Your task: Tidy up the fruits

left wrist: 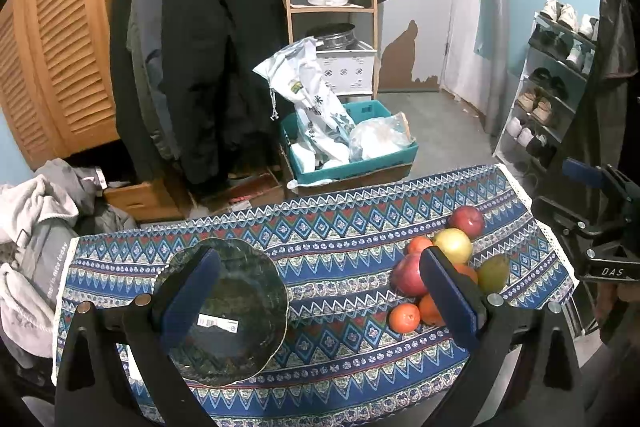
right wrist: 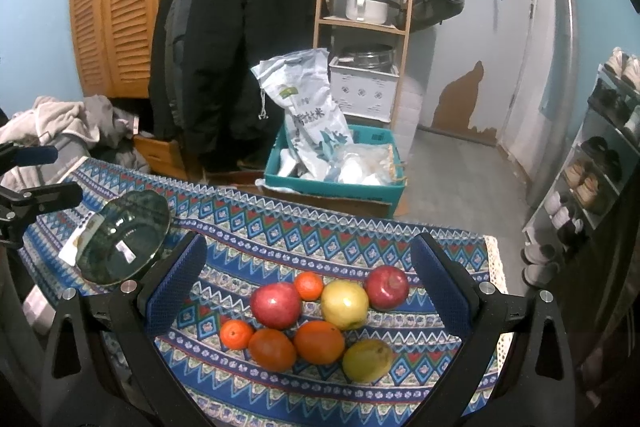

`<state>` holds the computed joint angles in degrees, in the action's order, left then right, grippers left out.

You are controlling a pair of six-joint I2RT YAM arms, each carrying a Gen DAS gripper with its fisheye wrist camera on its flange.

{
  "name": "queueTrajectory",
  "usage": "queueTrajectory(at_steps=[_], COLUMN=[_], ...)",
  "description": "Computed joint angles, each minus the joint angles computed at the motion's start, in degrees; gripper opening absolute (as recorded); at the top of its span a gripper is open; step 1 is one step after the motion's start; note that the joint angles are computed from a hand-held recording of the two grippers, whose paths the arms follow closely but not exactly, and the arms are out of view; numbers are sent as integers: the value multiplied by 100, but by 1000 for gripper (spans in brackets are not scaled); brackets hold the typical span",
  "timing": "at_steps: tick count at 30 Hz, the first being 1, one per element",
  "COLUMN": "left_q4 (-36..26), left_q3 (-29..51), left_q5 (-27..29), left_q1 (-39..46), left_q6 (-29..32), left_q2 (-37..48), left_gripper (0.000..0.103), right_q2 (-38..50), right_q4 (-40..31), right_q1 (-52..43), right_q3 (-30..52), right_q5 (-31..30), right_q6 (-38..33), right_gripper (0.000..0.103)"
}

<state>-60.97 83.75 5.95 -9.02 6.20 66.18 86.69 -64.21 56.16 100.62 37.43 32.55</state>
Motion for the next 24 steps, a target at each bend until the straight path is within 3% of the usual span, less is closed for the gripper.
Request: queueTrajectory(at_steps=[24], left_q4=[166], left_q3=[-224], left_q5=[-67], left_q1=[-279], left_q6=[-145], left_q2=[33], left_gripper=[101], right_q2=[-294], right_q4=[-18], right_q1=[-20], right_q3=[-293], right_q5=[-145], right_q6=[-23], right_gripper=[100])
